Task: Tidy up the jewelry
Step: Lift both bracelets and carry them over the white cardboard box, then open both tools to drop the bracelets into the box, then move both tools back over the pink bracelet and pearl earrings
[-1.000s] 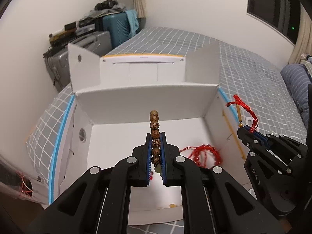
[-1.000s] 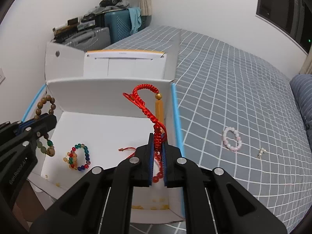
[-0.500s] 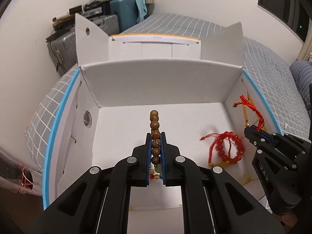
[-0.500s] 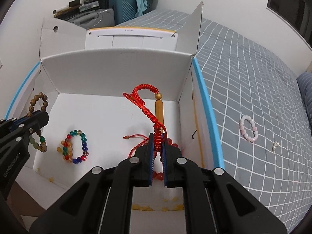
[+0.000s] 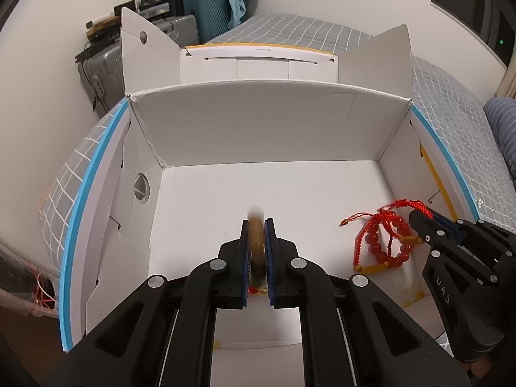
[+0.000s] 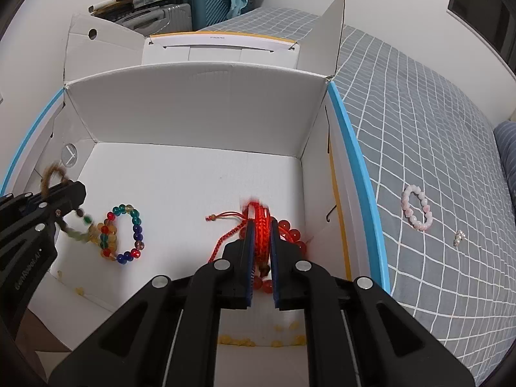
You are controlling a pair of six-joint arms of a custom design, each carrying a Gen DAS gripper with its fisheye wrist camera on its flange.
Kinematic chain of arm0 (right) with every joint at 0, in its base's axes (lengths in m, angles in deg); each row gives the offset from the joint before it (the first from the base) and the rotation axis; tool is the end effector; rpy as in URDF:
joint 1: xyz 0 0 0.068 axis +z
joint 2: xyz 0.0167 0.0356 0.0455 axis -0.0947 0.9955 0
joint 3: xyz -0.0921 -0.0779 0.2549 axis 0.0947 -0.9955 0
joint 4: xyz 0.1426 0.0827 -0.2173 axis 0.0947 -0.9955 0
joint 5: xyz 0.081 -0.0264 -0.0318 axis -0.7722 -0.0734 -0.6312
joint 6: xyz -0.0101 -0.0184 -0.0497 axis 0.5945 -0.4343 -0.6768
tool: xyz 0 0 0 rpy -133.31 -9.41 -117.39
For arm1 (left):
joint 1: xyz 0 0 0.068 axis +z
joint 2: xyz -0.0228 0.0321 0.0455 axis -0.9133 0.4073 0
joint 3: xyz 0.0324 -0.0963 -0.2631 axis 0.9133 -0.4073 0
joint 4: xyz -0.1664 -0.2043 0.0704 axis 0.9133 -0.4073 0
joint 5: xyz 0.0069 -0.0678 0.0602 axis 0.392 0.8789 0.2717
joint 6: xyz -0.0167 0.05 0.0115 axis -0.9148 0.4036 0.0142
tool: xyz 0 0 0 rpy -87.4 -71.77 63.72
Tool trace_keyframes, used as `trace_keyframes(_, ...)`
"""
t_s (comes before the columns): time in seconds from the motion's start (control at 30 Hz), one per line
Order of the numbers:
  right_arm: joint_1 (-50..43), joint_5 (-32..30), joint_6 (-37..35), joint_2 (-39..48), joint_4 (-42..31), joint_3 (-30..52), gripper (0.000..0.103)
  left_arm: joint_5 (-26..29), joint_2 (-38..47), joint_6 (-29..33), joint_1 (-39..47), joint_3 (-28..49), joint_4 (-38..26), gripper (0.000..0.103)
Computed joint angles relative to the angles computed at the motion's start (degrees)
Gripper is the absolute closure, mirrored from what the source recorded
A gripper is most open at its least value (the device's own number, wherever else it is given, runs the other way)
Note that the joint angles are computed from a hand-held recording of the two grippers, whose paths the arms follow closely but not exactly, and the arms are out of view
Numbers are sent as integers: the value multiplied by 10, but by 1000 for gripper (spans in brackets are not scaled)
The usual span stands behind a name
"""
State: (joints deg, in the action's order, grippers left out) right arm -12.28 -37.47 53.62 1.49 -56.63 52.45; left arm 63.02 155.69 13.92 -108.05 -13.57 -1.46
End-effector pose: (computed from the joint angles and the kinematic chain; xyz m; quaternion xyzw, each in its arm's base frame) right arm 0.2498 -0.0249 0.2593 -0.1152 0.9484 0.0046 0.2952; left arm 0.2240 -0.1812 0.2663 -0.0492 0.9509 0.0222 0.3047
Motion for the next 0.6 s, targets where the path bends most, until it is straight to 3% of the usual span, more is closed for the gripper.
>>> trace_keyframes(0.07,3,-2,0,3,-2,4,89,0,-1,-2,2,-1,1,94)
trace_keyframes(0.1,2,-7,-1,-3,-1,2,75,-1,-4,-4,2,-4,2,94)
trace_keyframes(0.17,2,-15,-4,-11,-5,3,68,-3,-8,-6,1,-4,0,91)
trace_keyframes(0.23,3,-14,-3,-33,2,-2,46,-5,-13,-8,1,-4,-1,79)
trace_keyframes(0.37,-5,-22,-5,-55,-2,6,40,-18,-28,-22,-6,-1,-8,57)
trace_keyframes(0.43,-16,-32,-7,-63,-3,10,30,-29,-32,-28,-13,6,-14,50)
trace_keyframes(0.6,-57,-59,-18,-70,-8,27,24,-58,-33,-41,-38,31,-32,35)
